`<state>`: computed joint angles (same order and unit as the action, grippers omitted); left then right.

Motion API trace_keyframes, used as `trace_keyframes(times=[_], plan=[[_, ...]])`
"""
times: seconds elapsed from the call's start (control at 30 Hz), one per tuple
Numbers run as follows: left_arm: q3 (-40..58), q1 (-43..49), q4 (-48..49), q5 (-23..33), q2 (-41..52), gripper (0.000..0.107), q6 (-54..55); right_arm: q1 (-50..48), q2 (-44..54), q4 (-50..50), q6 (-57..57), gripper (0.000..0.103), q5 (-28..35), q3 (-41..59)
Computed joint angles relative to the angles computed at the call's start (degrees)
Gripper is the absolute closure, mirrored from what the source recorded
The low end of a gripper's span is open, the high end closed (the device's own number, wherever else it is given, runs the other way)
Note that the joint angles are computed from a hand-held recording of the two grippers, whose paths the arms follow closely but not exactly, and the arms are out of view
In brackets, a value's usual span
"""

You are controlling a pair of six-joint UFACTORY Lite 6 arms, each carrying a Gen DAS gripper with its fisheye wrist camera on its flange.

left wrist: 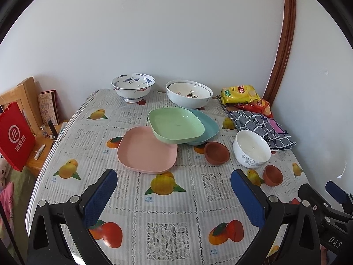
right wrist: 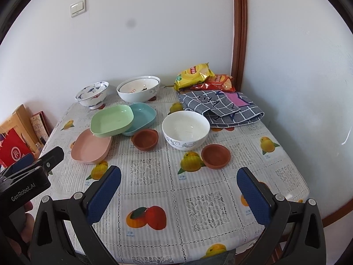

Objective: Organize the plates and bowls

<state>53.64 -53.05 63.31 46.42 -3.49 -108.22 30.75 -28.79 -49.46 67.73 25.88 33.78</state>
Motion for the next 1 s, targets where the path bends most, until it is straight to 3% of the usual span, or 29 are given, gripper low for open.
trace_keyframes(times=[0.13,0.4,0.57,0.73,1.0], plan=[[1.46,5.74,-0.92,-4.18,2.04,0.004,3.89,-2.19,6.40,-2.47,1.77,0.000,-4.94,3.16],[7.07,16.70,-4.86,-12.55,7.55,0.004,14.52,-4.00,21.37,-3.65,0.64,0.001,-7.88,16.02],[12.01,22.87,-8.46,-15.83,12.47,0.004,21.38,-6.82,29.74,7.55,-11.55,0.001,-10.83,24.68],[16.64,27.89,-8.57,-16.58,17.86,0.004,24.73,-6.84,38.53,8.90,-14.46,0.004,-11.57,32.78],[22.39,36.03,-13.58,-21.36,25.45,0.009,31.32,-6.21,54.75,21.68,-28.76,0.018,-11.06,48.43]])
